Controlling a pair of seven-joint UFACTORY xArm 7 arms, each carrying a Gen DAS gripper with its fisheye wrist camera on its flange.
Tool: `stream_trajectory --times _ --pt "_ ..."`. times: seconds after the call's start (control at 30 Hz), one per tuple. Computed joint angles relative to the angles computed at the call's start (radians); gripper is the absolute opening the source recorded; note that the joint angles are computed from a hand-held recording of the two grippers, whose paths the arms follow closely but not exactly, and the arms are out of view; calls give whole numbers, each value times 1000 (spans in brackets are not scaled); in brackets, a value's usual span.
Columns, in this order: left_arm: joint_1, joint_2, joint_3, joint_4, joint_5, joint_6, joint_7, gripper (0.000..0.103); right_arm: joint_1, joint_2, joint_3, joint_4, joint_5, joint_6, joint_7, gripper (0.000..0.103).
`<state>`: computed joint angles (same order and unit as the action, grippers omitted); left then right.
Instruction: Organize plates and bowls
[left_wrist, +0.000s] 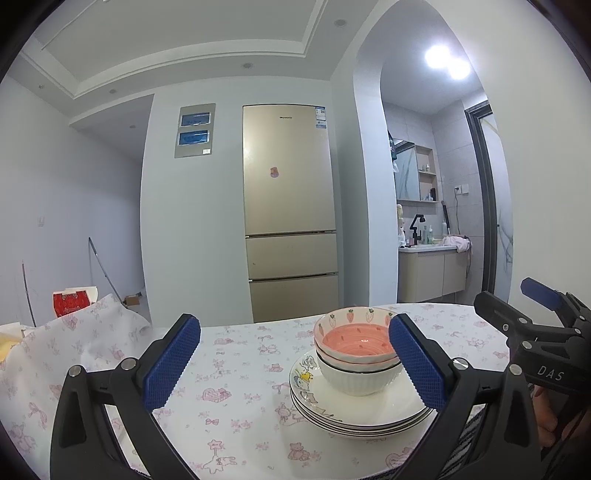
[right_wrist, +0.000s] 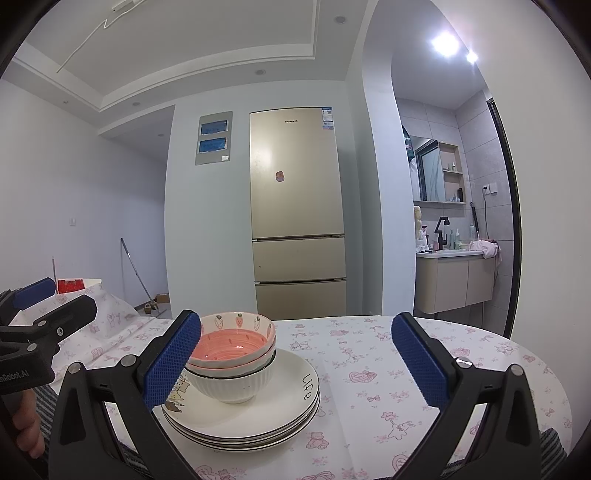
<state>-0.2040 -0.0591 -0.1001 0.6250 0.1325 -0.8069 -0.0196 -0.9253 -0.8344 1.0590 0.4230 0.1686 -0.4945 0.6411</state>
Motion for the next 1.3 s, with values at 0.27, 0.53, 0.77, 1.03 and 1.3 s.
stream_trajectory --times 0.27,0.53,0.77,1.03,1.3 --pt "-1 -4 -3 -10 -17 -24 5 103 -1 1 1 0 3 0 -3 103" --pt "-3 -4 -3 -18 -36 -51 13 103 17 -2 -15 -6 3 10 -6 103" --pt "-2 -7 -3 -24 -39 -54 20 103 23 -4 -23 -6 2 14 -6 103" --pt "-2 -7 -3 -22 -39 -52 21 103 21 -6 -20 -6 2 13 -2 103" --pt "-2 -9 -3 -22 -38 -50 20 103 23 -10 -24 -6 1 13 -1 103"
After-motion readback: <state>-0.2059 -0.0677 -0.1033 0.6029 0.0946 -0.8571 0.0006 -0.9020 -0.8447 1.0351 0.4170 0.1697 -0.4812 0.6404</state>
